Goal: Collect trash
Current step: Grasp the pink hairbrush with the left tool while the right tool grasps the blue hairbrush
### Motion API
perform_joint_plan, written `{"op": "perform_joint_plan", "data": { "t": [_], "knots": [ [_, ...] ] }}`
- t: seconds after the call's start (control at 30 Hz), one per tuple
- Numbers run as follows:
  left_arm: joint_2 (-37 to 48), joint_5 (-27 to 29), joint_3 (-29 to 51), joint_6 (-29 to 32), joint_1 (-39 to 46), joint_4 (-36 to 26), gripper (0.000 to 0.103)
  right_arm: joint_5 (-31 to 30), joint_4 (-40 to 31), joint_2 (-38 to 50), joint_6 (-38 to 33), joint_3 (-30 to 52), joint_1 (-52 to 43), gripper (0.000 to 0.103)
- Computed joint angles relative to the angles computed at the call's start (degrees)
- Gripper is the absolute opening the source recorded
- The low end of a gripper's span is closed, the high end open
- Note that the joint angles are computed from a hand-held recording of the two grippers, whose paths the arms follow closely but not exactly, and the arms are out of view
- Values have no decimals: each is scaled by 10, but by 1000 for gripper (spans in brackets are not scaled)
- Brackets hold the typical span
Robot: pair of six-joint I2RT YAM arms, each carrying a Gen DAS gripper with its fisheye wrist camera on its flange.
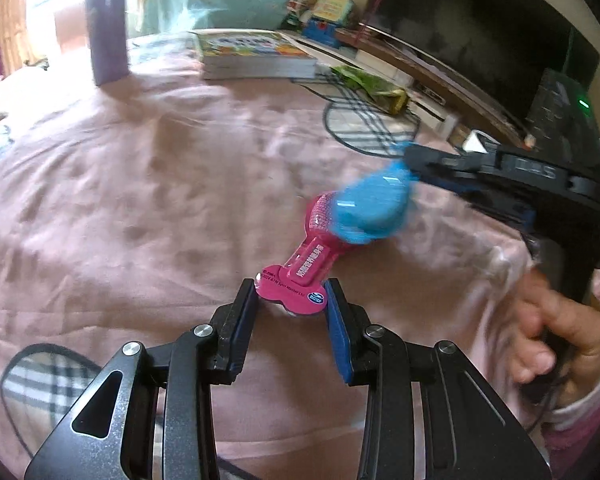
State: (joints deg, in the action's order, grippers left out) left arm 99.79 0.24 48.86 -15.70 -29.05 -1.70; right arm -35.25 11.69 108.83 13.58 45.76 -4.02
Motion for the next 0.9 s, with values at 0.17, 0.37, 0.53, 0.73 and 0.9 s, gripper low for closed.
{"op": "perform_joint_plan", "data": {
  "t": [0.17, 0.37, 0.53, 0.73, 0.9],
  "knots": [
    [-6, -13, -11, -28, 11, 2, 33, 21, 11, -42, -17, -47, -50, 8],
    [-23, -32, -10, -26, -11, -19, 73, 6, -34, -56, -66, -76, -87, 50],
    [-31, -65, -8, -3, -27, -11, 74, 3, -25, -72, -59, -89, -98, 62],
    [41, -79, 45, 29, -26, -23, 73, 46, -22, -57, -69, -78, -54, 62],
    [48, -82, 39, 44, -34, -7, 40, 40, -53, -30, -90, -52, -42, 4]
  ]
}}
